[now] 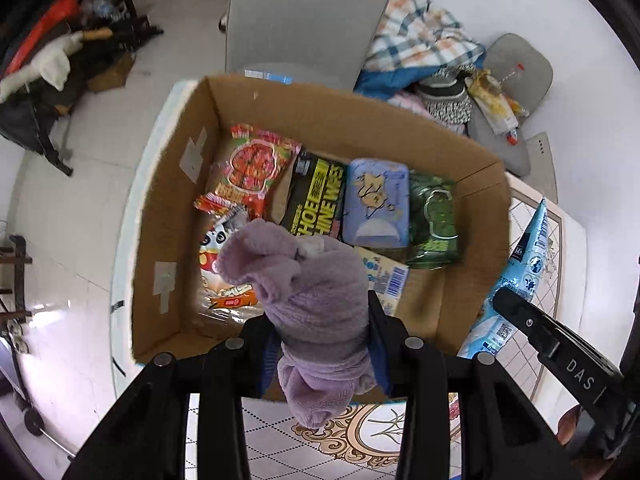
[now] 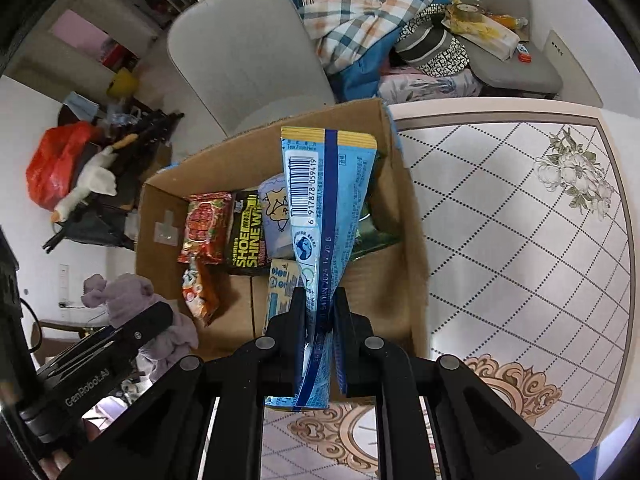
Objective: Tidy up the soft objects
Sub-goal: 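Carry the plush and stick packet into the box and open both tools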
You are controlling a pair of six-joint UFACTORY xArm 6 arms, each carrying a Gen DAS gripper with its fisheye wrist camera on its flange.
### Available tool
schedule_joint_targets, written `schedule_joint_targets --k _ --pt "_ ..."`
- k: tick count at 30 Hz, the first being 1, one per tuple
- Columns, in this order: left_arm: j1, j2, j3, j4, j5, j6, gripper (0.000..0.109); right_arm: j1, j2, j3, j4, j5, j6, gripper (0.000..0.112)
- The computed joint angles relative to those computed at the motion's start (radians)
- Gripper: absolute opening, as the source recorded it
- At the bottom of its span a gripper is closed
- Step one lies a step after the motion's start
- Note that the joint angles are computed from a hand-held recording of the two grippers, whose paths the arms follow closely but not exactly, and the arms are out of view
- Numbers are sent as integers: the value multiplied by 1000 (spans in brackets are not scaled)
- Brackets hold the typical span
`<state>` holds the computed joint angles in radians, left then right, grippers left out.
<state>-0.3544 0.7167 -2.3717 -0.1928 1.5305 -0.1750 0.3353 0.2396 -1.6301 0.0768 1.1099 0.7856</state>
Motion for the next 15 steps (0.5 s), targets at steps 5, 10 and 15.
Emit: schedule_joint_targets --k 5,10,15 --pt "5 64 -72 -26 59 -1 35 -1 66 -28 -21 4 21 13" --pt "4 159 -207 -40 149 -10 39 -12 93 -14 2 -2 17 13" --pt "4 197 -271 -29 180 -6 53 -11 113 -28 17 29 -8 22"
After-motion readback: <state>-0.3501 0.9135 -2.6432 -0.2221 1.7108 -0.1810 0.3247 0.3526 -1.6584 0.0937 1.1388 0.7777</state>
